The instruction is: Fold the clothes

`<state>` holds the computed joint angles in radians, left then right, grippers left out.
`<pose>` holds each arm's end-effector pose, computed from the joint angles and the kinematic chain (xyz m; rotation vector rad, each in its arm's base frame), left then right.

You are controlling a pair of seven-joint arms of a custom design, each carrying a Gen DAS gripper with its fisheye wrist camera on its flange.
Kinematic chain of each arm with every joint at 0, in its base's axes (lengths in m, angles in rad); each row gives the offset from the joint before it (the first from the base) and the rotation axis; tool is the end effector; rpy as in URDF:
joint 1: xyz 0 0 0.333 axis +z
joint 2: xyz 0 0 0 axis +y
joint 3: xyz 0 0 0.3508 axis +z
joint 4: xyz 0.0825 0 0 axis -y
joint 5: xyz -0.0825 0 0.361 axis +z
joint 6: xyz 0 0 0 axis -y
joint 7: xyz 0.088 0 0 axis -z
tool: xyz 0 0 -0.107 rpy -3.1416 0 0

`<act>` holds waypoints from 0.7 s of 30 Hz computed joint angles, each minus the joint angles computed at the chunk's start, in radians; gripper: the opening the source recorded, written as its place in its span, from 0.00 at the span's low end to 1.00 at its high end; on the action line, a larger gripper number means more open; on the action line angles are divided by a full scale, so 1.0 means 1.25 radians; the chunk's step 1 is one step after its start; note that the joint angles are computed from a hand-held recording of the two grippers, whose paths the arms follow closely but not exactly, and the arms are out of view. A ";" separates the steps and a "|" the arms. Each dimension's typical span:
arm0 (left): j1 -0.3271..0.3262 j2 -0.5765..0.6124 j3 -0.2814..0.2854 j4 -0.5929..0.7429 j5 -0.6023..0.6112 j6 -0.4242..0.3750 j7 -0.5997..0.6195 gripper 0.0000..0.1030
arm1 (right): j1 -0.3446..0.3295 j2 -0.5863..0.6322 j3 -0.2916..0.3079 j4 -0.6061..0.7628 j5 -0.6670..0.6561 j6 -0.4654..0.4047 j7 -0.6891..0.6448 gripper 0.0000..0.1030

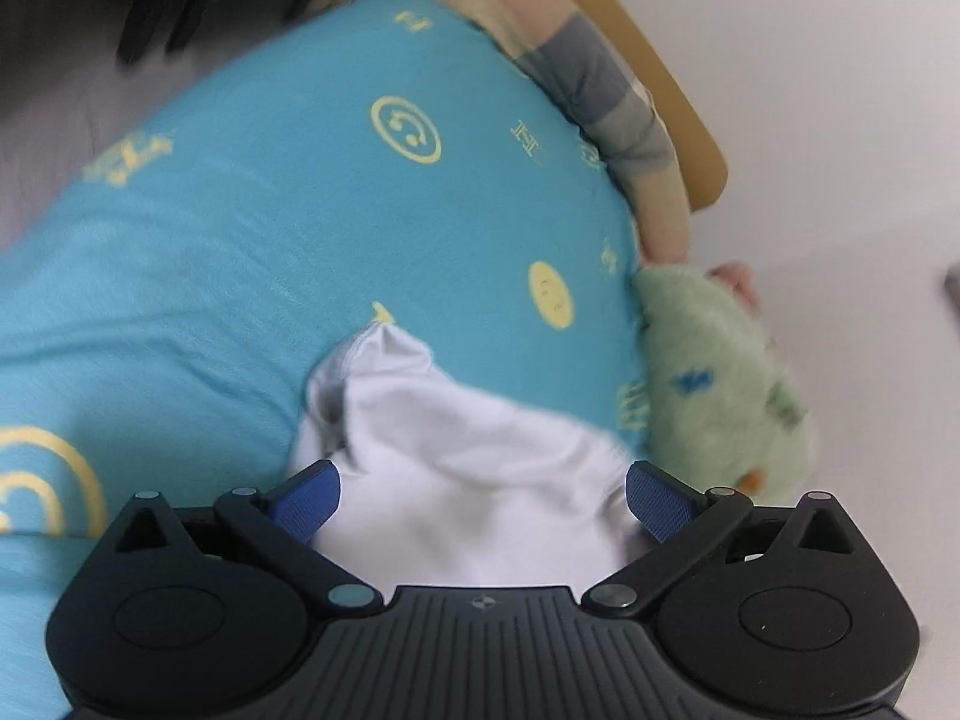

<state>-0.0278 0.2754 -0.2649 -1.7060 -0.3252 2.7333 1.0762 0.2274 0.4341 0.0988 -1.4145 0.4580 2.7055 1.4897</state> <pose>0.6544 -0.1604 0.5645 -2.4721 1.4858 -1.2255 0.7010 0.2027 0.5904 -1.6146 1.5374 -0.2461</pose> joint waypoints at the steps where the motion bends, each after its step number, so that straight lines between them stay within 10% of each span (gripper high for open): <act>1: -0.031 -0.005 0.030 -0.002 0.079 -0.006 -0.033 0.98 | -0.005 -0.014 0.007 -0.020 0.008 0.014 -0.018 0.16; 8: -0.114 0.060 0.108 0.076 0.416 -0.086 -0.175 0.66 | 0.005 -0.018 -0.006 -0.027 -0.033 0.026 -0.066 0.23; 10: -0.111 0.071 0.106 0.080 0.430 -0.073 -0.198 0.46 | 0.008 -0.011 -0.007 -0.023 -0.044 0.029 -0.078 0.63; 12: -0.112 0.078 0.110 0.079 0.446 -0.046 -0.227 0.23 | 0.006 -0.008 0.000 -0.029 -0.040 0.044 -0.100 0.75; 13: -0.124 0.082 0.124 0.082 0.475 -0.036 -0.256 0.07 | 0.013 -0.004 -0.008 -0.027 -0.053 0.046 -0.098 0.75; 17: -0.163 0.061 0.186 0.052 0.610 0.064 -0.394 0.05 | 0.056 0.040 -0.066 0.015 -0.141 0.033 -0.029 0.71; 19: -0.183 0.059 0.214 0.060 0.683 0.095 -0.457 0.05 | 0.058 0.075 -0.075 0.062 -0.155 0.010 0.016 0.32; 21: -0.208 0.074 0.240 0.094 0.762 0.077 -0.508 0.05 | 0.051 0.106 -0.071 0.100 -0.153 0.006 0.048 0.24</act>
